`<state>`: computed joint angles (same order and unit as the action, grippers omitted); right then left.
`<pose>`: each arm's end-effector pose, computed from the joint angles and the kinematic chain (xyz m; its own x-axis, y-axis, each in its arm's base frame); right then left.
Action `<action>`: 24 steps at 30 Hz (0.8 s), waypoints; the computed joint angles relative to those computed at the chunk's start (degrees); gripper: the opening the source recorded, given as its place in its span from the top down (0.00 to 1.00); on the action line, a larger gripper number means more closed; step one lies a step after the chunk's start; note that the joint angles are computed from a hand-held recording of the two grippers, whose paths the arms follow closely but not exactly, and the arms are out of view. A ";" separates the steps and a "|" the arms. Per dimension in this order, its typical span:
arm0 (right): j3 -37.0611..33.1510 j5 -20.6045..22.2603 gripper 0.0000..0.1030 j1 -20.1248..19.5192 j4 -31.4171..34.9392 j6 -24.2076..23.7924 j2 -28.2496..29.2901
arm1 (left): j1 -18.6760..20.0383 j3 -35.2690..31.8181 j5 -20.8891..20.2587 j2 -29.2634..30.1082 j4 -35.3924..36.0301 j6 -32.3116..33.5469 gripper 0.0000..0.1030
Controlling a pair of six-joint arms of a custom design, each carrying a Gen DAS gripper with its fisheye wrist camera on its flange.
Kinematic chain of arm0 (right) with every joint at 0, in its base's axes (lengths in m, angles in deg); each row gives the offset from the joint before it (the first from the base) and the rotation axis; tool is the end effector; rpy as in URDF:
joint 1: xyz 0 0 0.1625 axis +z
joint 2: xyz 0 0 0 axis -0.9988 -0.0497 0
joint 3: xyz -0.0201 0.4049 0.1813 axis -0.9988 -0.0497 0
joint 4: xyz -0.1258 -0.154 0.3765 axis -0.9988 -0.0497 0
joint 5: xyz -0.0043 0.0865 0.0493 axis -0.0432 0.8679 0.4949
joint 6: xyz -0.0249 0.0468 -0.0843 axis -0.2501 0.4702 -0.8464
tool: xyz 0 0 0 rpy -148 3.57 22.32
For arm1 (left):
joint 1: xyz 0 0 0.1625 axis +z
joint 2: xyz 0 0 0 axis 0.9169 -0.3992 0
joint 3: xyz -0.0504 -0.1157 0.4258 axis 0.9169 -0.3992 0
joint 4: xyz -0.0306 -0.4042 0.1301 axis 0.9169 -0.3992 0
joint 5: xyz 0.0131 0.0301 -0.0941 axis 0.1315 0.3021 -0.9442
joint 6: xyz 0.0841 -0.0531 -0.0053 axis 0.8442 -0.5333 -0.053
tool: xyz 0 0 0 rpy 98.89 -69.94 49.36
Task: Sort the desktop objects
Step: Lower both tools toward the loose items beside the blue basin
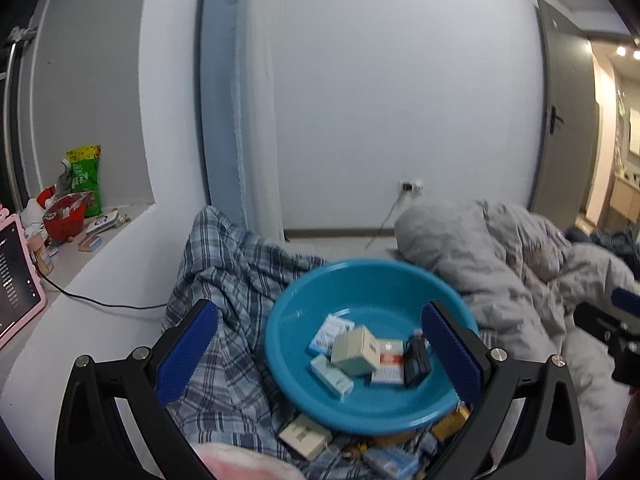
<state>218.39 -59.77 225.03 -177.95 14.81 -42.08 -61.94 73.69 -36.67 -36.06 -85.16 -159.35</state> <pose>0.3905 -0.2711 0.1959 -0.7388 -0.2569 0.6231 -0.6358 0.5724 -0.5178 -0.2226 -0.2400 0.3408 -0.6808 -0.1982 -0.7052 0.5582 0.4829 -0.6746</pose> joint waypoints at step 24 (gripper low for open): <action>5.76 4.18 0.01 -5.17 14.32 10.31 0.22 | 3.85 12.85 -15.95 -2.17 -29.14 20.54 0.00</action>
<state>224.15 -55.59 219.86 -163.63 25.12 -41.86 -58.10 86.55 -52.63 -38.23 -114.30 -138.82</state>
